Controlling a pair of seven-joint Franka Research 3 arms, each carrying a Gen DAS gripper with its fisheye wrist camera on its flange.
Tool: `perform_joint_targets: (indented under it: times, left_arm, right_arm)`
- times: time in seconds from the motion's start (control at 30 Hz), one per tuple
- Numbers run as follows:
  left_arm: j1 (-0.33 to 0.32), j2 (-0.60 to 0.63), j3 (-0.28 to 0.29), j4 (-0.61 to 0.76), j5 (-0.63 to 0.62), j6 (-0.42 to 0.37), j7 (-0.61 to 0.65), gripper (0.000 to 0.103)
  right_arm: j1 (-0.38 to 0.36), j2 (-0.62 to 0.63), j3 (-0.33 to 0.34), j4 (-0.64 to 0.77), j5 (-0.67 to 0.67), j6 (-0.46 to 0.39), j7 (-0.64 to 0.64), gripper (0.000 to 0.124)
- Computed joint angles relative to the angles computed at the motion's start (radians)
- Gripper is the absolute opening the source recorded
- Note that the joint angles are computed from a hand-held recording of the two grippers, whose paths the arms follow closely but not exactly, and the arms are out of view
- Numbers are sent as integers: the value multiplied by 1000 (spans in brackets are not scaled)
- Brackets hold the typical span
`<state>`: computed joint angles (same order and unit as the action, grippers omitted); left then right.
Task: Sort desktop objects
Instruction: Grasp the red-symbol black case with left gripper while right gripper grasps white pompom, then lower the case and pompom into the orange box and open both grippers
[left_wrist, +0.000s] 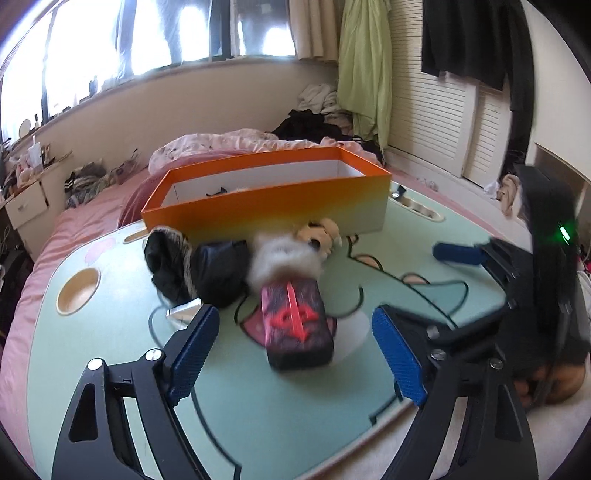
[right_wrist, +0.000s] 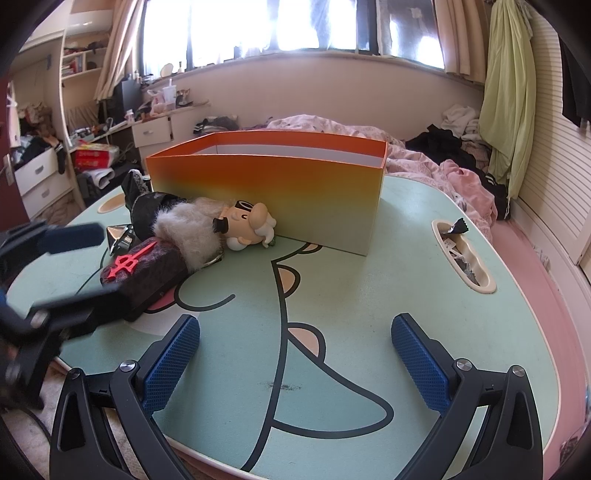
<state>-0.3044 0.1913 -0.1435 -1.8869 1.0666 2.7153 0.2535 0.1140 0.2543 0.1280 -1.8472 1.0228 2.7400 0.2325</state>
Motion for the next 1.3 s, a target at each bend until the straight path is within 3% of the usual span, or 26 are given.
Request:
perform_joint_targets:
  times: [0.03, 0.1, 0.23, 0.3, 0.37, 0.5, 0.57, 0.63, 0.77, 0.8, 0.83, 0.87, 1.0, 1.03, 1.17, 1.3]
  left_arm:
    - [11, 13, -7, 11, -50, 3, 39, 54]
    - [47, 46, -30, 29, -226, 16, 169, 43]
    - [33, 44, -3, 14, -275, 47, 196, 41]
    - [45, 11, -1, -36, -300, 120, 203, 41]
    - [35, -40, 25, -88, -241, 168, 126, 41]
    - [54, -173, 39, -174, 2, 156, -142, 41]
    - [84, -241, 21, -212, 137, 128, -298, 41]
    - [116, -285, -4, -236, 206, 99, -378, 41]
    - [174, -337, -45, -274, 242, 84, -431, 41]
    - [187, -339, -52, -278, 245, 93, -436, 41]
    - [196, -337, -59, -278, 243, 97, -436, 41]
    - [204, -337, -61, -281, 242, 106, -432, 41]
    - [215, -329, -75, -282, 225, 124, -413, 41]
    - [215, -320, -77, -276, 219, 128, -401, 41]
    - [211, -308, -84, -265, 212, 134, -384, 41]
    - [198, -269, -83, -223, 184, 143, -329, 41]
  right_arm:
    - [0, 0, 0, 0, 0, 0, 1, 103]
    - [0, -1, 1, -1, 2, 1, -2, 103]
    - [-1, -1, 1, -3, 5, 1, -5, 103]
    - [-4, -1, 2, -1, 10, -5, -11, 103]
    - [-15, -6, 6, 8, 30, -49, -32, 103]
    - [-13, -60, 29, -2, 190, -60, -240, 90]
    - [11, -61, 16, 40, 151, -149, -222, 80]
    - [45, -38, 6, 92, 76, -174, -157, 67]
    - [132, 63, -11, 221, -189, -145, 57, 65]
    - [140, 81, -17, 239, -250, -154, 108, 53]
    - [150, 102, -25, 261, -316, -172, 165, 27]
    - [158, 124, -34, 282, -376, -206, 212, 24]
    - [81, 76, 43, 185, -268, -134, 47, 23]
    - [62, 69, 52, 180, -232, -154, 24, 23]
    - [-28, 82, 52, 235, -54, -364, -35, 23]
    - [-80, 109, 28, 303, 41, -525, -4, 23]
